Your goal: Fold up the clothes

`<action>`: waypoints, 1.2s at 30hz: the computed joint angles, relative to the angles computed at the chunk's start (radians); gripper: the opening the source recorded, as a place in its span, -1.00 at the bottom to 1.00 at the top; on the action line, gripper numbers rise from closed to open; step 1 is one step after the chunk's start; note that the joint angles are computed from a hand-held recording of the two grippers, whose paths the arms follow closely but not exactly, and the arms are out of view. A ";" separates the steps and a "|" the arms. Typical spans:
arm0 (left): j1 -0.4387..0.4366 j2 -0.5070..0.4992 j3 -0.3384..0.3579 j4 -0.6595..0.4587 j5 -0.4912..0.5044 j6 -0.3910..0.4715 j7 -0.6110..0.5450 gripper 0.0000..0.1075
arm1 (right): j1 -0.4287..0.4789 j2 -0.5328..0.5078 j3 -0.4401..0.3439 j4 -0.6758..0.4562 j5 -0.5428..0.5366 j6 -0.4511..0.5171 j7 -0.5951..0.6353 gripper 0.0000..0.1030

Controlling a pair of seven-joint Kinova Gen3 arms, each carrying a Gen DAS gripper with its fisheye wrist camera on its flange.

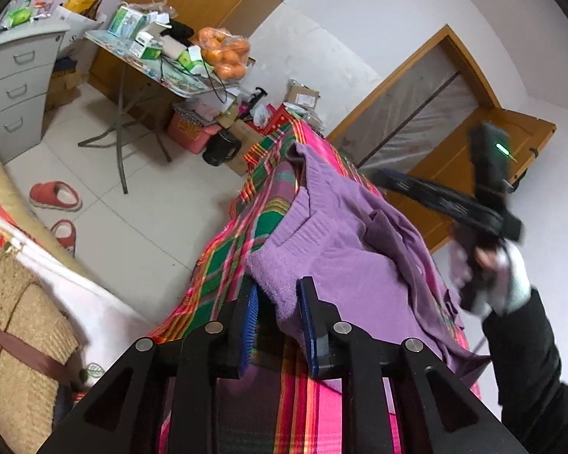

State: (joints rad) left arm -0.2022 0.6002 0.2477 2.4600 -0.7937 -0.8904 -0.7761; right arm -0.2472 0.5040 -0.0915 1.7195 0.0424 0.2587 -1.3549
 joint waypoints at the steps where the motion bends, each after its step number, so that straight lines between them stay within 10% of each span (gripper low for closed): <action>1: 0.001 0.007 0.003 -0.008 -0.008 0.006 0.004 -0.60 | -0.021 0.029 0.024 -0.042 0.015 0.026 -0.003 -0.30; 15: -0.008 0.056 0.007 -0.032 -0.033 -0.024 0.011 -0.65 | 0.079 0.320 -0.057 -0.500 -0.035 0.332 0.178 -0.15; 17: -0.012 0.057 0.008 -0.029 -0.038 -0.028 0.013 -0.66 | 0.110 0.333 -0.087 -0.521 -0.080 0.366 0.224 -0.80; 28: 0.023 0.043 -0.021 0.029 0.091 -0.109 -0.056 -0.87 | -0.013 0.180 0.078 -0.291 -0.064 -0.010 0.070 -0.94; 36: 0.070 0.006 -0.017 0.006 0.165 0.012 -0.014 -0.88 | -0.133 0.276 0.203 -0.378 0.048 0.039 -0.108 -0.94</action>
